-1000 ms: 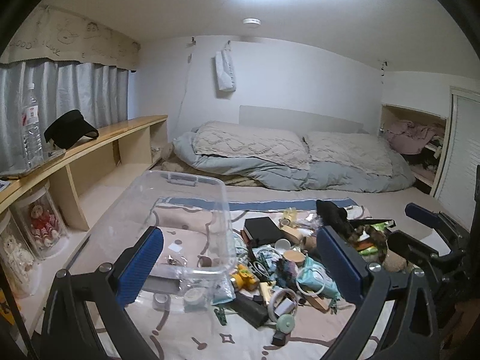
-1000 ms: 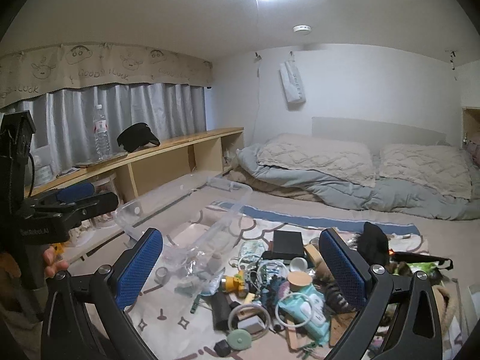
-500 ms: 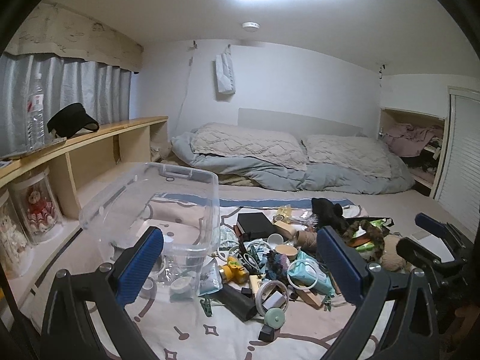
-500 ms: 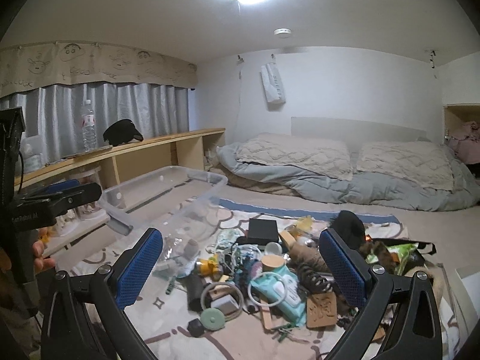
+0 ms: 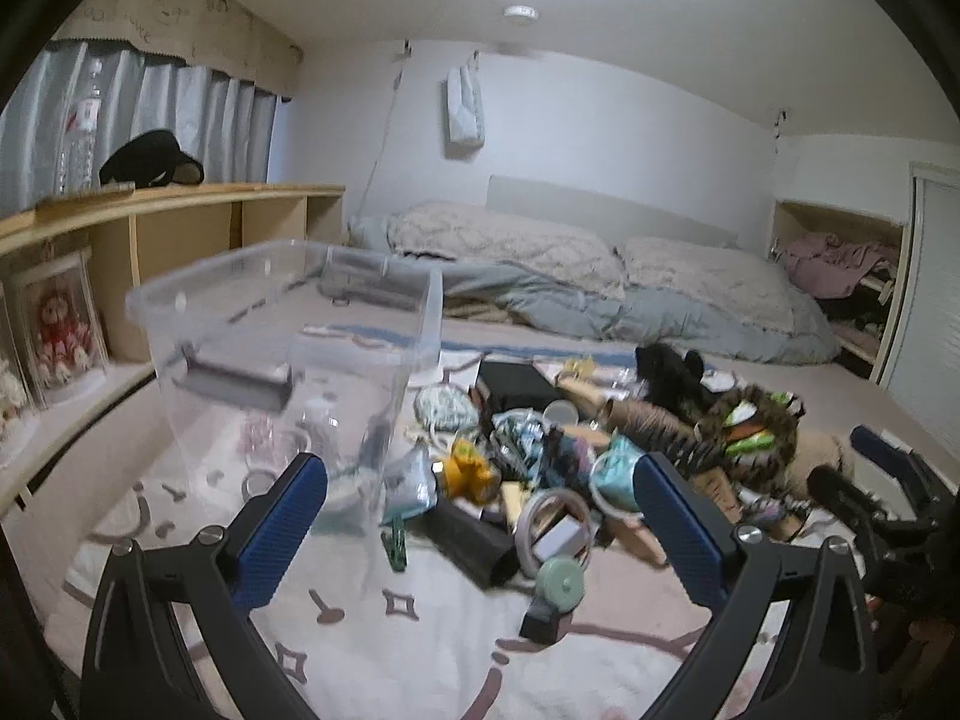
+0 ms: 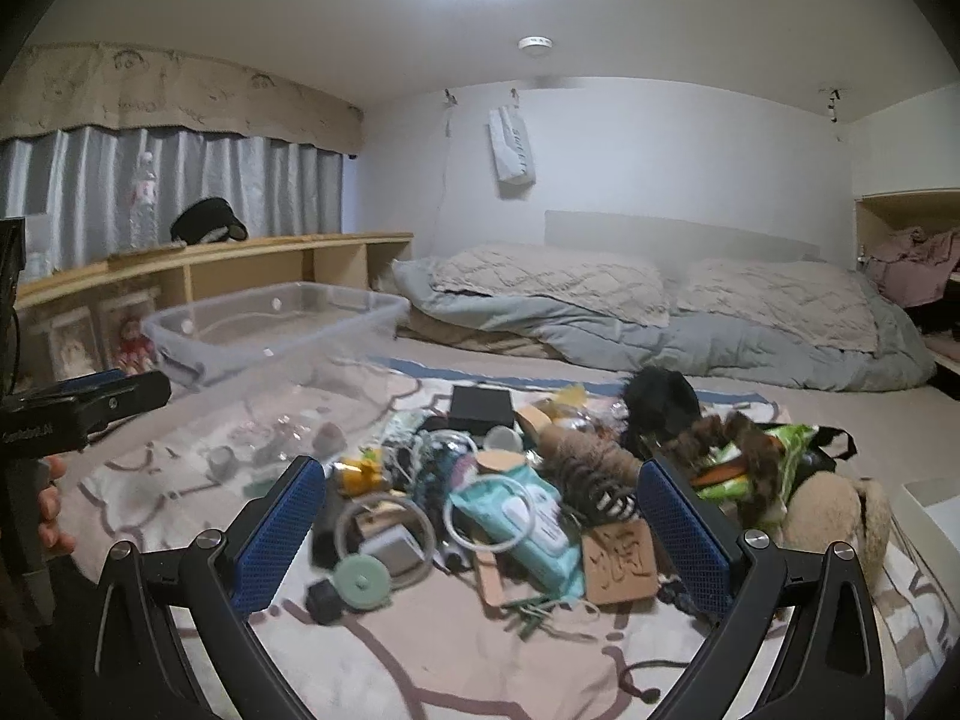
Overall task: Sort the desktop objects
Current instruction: 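Lower the left tool toward the black block while the right tool nears a green clothespin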
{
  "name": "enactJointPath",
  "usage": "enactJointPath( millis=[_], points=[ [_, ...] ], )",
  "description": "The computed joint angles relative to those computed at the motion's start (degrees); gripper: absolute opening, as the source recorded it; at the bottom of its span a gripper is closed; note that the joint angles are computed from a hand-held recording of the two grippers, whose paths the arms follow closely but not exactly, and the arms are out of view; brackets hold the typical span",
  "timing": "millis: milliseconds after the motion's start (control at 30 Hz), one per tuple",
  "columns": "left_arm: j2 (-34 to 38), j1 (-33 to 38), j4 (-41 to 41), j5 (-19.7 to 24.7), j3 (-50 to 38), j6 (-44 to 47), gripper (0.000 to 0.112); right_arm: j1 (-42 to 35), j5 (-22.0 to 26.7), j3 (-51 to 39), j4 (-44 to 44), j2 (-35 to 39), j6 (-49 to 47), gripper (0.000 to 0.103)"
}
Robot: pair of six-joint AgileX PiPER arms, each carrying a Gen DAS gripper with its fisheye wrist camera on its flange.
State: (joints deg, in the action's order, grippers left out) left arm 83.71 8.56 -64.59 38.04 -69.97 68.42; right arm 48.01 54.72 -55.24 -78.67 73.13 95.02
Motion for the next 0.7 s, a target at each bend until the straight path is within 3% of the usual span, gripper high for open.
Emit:
enactJointPath(
  millis=[133, 367, 700],
  points=[
    [1.3, -1.9, -4.7, -4.5, 4.5, 6.7, 0.103, -1.8, -1.7, 3.8, -1.4, 0.5, 4.8, 0.103],
    [4.8, -5.9, -8.4, -10.2, 9.2, 14.7, 0.103, -5.7, -5.3, 4.7, 3.1, 1.7, 5.2, 0.103],
    [10.7, -11.1, 0.5, -14.5, 8.4, 9.0, 0.103, -14.6, -13.0, 4.5, 15.5, 2.8, 0.7, 0.103]
  ],
)
